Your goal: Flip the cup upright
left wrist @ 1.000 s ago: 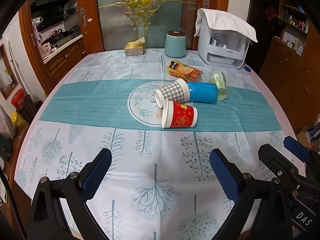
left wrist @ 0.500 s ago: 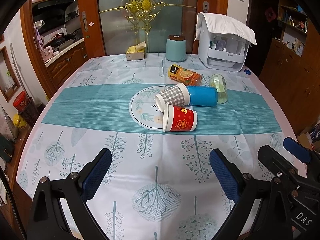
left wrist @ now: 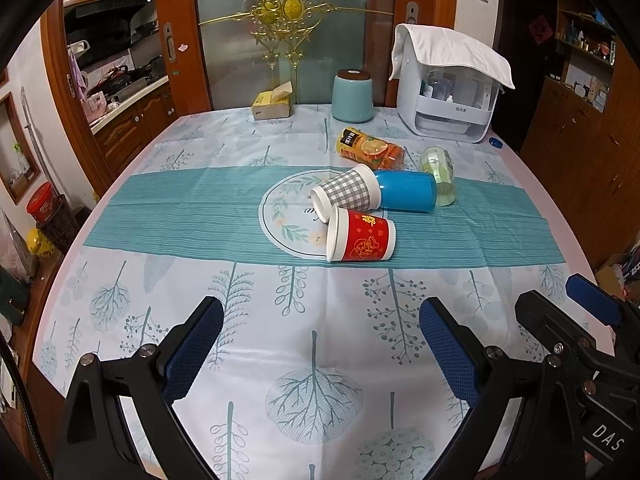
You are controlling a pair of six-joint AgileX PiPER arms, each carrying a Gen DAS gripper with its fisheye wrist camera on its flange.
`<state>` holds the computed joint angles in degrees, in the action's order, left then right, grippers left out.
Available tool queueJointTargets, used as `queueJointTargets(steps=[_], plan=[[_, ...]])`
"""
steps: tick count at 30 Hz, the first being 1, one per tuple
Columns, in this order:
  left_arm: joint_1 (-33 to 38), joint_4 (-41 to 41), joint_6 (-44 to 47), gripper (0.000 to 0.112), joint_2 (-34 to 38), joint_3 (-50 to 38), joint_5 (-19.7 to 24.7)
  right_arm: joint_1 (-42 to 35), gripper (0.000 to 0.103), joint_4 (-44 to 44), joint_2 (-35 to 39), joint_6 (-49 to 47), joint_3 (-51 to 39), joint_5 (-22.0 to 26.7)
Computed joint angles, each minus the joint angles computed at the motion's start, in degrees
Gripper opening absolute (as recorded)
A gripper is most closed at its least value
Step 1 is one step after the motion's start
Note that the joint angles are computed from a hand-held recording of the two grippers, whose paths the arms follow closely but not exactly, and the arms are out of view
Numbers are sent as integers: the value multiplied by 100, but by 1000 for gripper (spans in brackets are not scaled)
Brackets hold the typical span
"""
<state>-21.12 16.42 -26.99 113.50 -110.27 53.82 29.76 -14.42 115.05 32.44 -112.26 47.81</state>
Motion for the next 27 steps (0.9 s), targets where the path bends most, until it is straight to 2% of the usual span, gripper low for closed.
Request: queueJointTargets(steps=[17,27], plan=[[60,142,73,97,228,-280,-6,-126,80,300,350,-432,-498,137],[185,380,-20,97,643,-593,-177,-213,80,612,923,-1148,-1271,248]])
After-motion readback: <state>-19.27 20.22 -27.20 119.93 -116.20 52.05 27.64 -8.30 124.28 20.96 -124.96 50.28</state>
